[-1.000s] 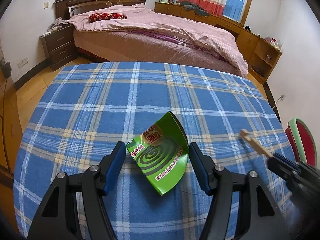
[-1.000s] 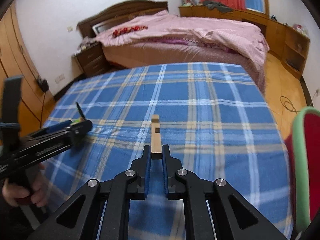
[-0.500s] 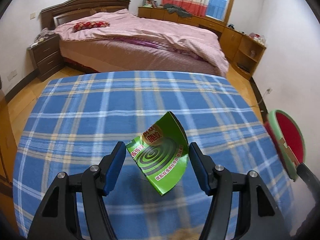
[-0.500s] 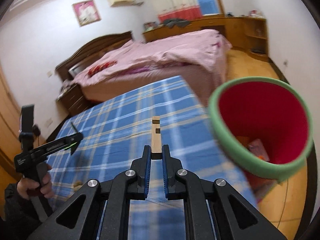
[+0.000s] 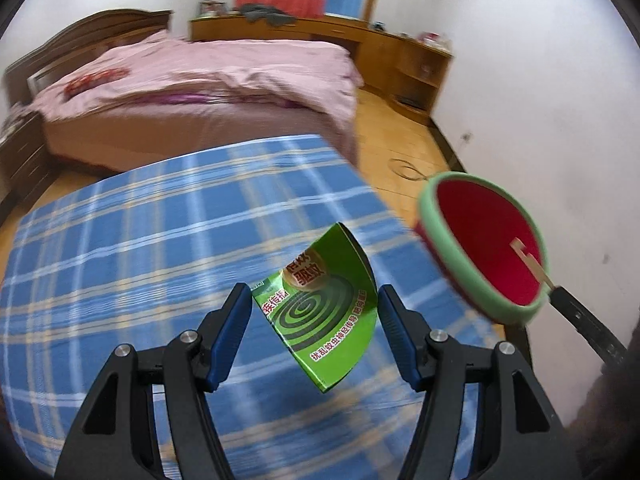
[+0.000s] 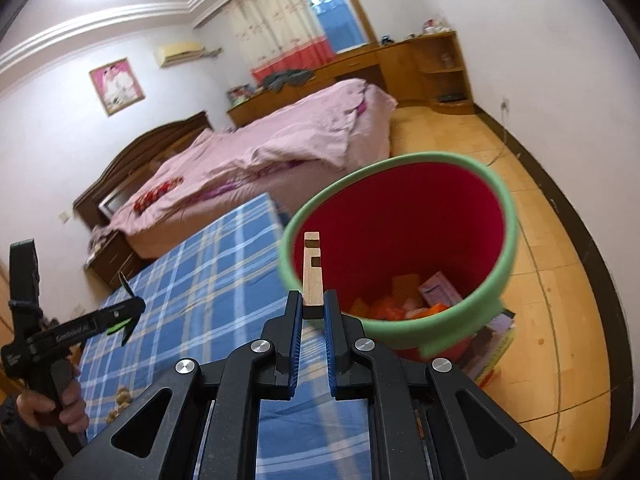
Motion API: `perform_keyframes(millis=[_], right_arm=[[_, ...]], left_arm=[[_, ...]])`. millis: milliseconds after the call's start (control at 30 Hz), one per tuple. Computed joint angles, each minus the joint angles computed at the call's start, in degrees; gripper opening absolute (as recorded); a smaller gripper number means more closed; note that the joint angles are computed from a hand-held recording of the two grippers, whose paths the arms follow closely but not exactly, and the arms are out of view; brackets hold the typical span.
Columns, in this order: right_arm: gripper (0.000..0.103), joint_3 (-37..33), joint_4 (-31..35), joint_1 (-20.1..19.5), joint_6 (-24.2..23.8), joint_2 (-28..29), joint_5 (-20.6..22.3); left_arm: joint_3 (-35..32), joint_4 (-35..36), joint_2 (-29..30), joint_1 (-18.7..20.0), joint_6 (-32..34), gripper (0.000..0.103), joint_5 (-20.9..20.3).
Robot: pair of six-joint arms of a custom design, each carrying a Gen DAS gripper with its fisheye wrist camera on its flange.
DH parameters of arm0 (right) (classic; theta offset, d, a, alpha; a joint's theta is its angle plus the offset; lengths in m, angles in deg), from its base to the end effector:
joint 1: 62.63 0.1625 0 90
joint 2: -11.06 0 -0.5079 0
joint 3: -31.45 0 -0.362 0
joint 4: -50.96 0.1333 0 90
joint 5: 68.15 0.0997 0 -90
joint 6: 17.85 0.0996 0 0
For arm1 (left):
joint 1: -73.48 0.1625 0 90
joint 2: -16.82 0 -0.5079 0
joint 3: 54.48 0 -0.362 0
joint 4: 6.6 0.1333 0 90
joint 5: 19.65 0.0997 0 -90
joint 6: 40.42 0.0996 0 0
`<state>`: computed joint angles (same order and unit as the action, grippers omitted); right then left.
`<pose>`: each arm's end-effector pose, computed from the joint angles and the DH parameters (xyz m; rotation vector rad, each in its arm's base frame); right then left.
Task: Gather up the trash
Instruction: 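Carry the green box and wooden stick over the red bin and open both tools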
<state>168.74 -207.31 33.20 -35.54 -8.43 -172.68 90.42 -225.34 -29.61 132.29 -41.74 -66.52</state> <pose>0.1532 -0.4345 0.0273 0.3722 -2.5448 1.1697 -0.0450 -0.4632 0.1599 0.3731 2.4010 -0.8946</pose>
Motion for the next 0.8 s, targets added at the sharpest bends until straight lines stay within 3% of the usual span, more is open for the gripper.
perform_keyframes(millis=[333, 800], right_arm=[[0.01, 1.31, -3.43, -4.87, -0.3, -2.52, 3.09], [0.01, -0.83, 0.02, -9.33, -0.96, -5.22, 5.48]], left_arm=[[-7.17, 7.74, 5.06, -4.12, 1.33, 0.065, -3.68], [-17.49, 14.81, 12.45, -4.09, 4.48, 0.065, -7.74]])
